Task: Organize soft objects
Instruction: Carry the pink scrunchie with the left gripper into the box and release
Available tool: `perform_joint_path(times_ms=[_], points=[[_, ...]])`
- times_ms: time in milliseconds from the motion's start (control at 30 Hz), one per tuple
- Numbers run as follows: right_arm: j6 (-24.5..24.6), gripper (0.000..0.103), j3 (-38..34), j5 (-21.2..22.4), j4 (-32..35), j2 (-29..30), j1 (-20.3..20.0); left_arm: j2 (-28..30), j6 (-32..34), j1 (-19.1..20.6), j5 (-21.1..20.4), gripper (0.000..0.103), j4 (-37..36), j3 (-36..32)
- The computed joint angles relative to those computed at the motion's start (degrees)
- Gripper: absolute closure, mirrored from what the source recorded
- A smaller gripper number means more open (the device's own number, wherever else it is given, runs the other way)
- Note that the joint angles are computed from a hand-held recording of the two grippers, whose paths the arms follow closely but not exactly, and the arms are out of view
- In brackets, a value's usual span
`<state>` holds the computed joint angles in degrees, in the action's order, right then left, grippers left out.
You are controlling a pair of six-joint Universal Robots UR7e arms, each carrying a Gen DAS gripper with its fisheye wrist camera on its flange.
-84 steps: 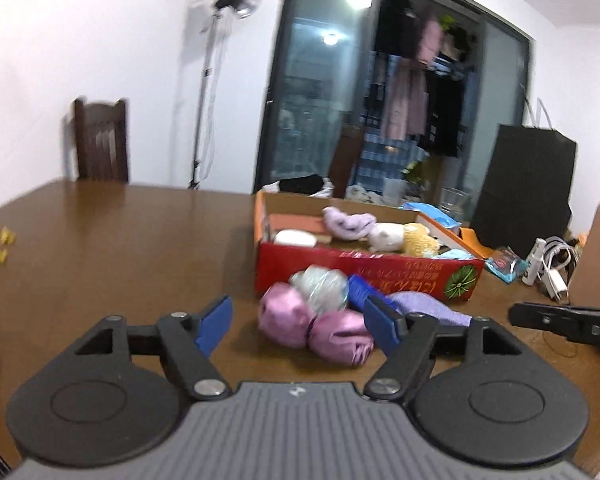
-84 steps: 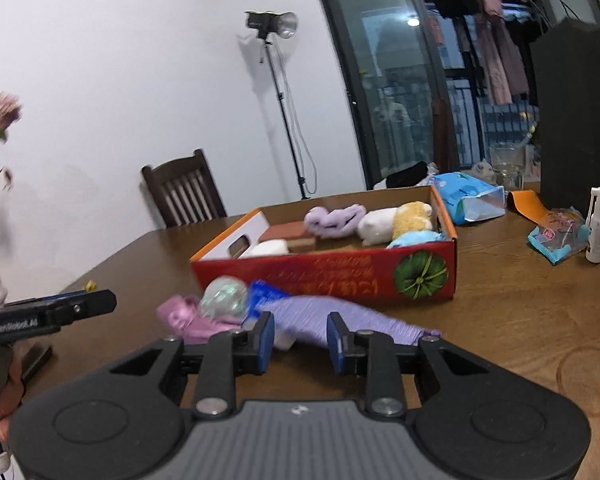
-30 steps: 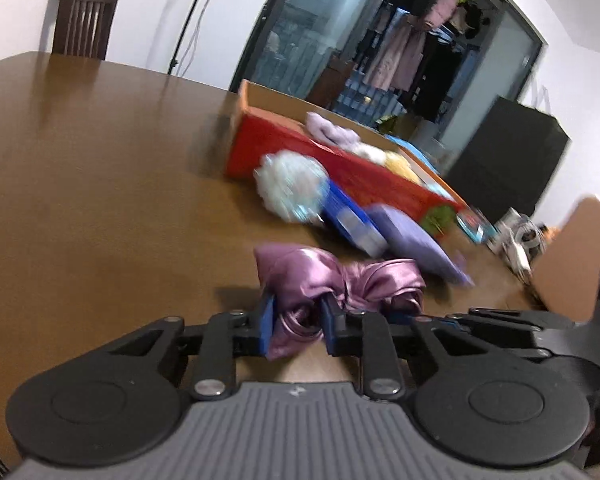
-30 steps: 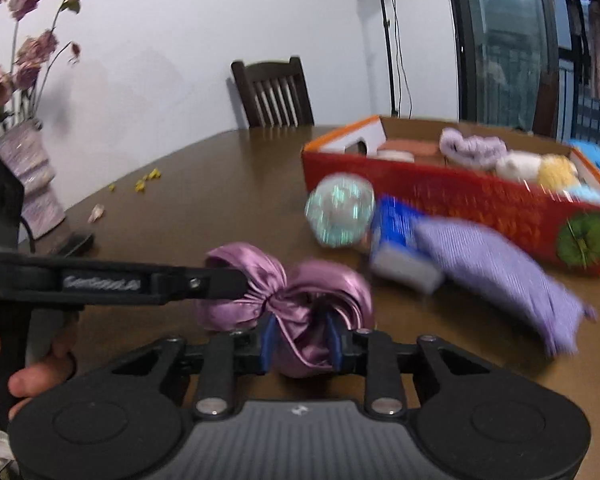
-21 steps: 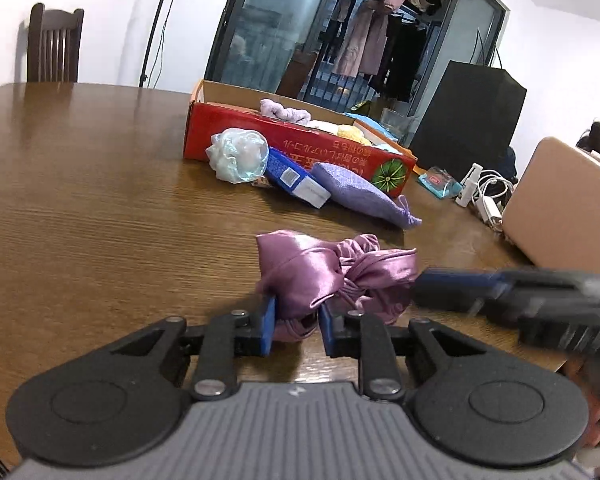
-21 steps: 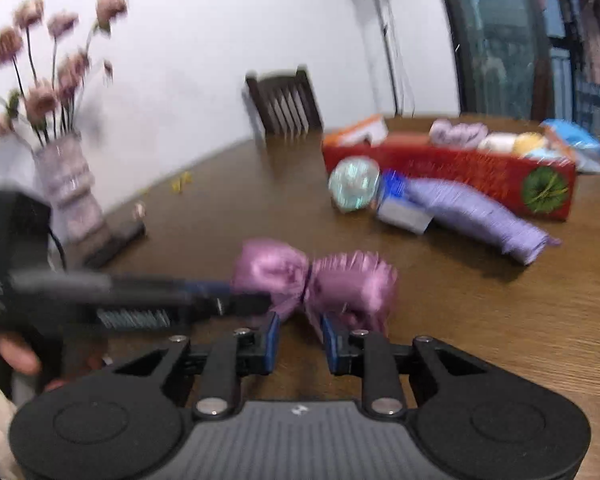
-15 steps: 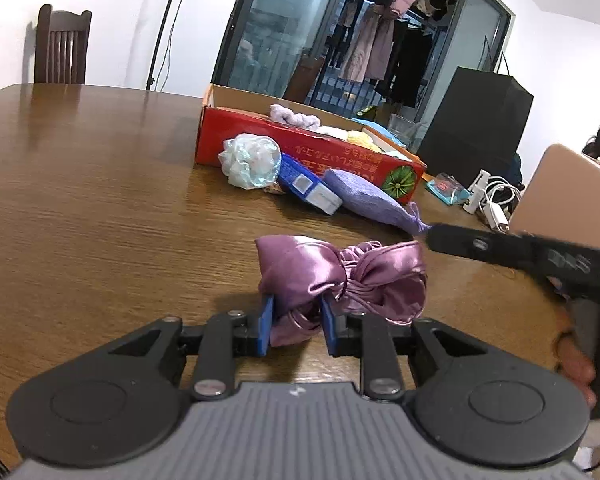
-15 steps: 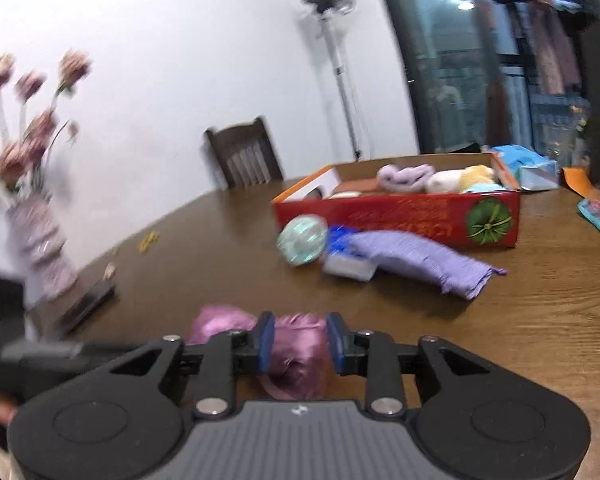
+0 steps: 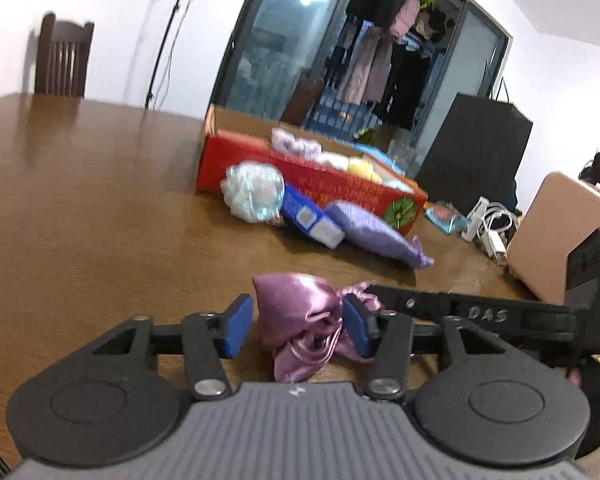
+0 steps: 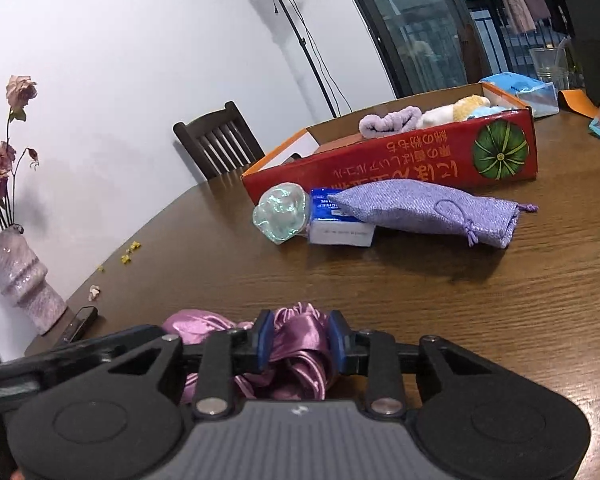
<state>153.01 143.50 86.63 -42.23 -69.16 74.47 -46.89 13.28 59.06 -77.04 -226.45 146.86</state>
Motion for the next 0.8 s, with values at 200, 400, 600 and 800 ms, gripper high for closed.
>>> perform_joint_path(times_ms=[200, 400, 600, 800], points=[[-0.50, 0.089, -0.35, -1.31, 1.19, 0.15, -0.74, -0.75, -0.45, 2.39, -2.95, 0.077, 3.71, -1.11], [-0.04, 0.093, 0.10, -0.87, 0.66, -1.62, 1.24, -2.13, 0.79, 1.34, -4.10, 0.079, 4.82, -2.61], [-0.37, 0.093, -6.13, -0.08, 8.96, -8.45, 6.72, -5.19, 3.00, 0.49, -8.23, 0.079, 14.02, -12.87], [-0.28, 0.093, -25.14, 4.25, 22.05, -2.90, 11.33, -0.23, 2.37, 1.49, -6.35, 0.078, 27.29, -30.60]])
